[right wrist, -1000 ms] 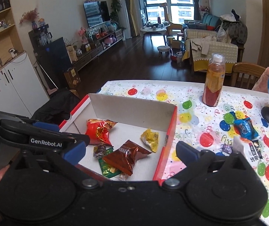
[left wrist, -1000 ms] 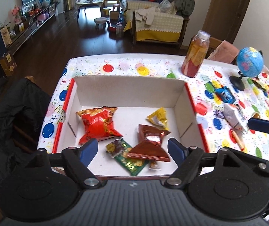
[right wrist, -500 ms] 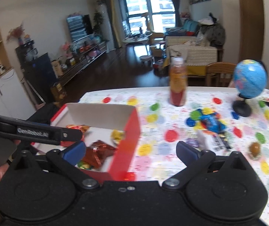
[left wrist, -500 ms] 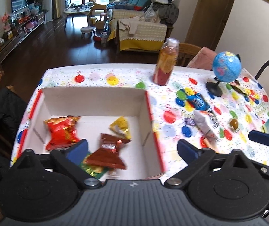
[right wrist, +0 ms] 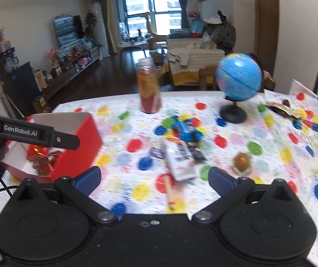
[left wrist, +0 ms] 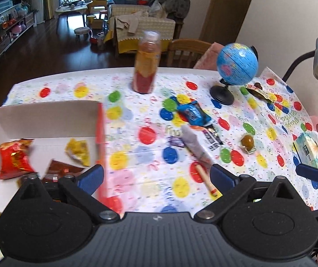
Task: Organize snacks
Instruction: 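Lift both tools out of the box back toward the table snacks, then grasp the orange wrapped candy with the right tool while the left tool grasps the white snack bag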
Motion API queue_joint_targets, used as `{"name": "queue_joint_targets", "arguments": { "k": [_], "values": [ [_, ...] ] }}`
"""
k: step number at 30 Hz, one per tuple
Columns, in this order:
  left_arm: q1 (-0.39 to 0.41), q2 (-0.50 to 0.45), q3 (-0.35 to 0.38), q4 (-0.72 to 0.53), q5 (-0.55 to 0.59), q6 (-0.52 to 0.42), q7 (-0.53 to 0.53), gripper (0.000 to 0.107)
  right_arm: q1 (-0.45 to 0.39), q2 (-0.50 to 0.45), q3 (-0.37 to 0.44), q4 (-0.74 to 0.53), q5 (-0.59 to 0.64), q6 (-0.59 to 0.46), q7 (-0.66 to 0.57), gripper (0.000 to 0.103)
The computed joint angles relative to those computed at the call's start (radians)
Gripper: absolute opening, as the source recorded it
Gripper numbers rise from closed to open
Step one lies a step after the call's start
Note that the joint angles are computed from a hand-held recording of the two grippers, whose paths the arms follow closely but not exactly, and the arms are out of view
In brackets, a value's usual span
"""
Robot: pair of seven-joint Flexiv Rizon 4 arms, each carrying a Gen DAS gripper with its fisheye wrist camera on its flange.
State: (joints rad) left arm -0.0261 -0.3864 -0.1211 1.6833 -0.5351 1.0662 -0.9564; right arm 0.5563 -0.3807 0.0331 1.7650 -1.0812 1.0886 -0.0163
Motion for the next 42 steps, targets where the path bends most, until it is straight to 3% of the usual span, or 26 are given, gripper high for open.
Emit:
{"name": "queue_joint_targets", "arguments": {
  "k": [7,15,27,36,42],
  "values": [
    [-0.072,-0.068,0.013,-0.082,0.098,-0.012,-0.124,0.102,-0.075,0.046,-0.007,0.101,-0.016,0.030,0.025,0.101],
    [-0.142,-0.173,0.044,-0.231,0.241,-0.068,-0.286,0.102,-0.139,0.034,-0.020,0.130,0.020,0.053,-0.015,0.097],
    [-0.206,-0.391,0.087,-0.562,0.377,-0.265,-0.472,0.102,-0.167,-0.084,-0.079,0.050,0.113,0.093,-0.156,0.081],
    [-0.225,-0.519,0.091,-0.757,0.417,-0.398,-0.525,0.102,-0.162,-0.178,-0.111,-0.026,0.246,0.115,-0.252,0.068],
    [-0.232,-0.583,0.089,-0.859,0.421,-0.481,-0.544,0.101,-0.148,-0.230,-0.129,-0.076,0.321,0.113,-0.311,0.066]
  ]
}}
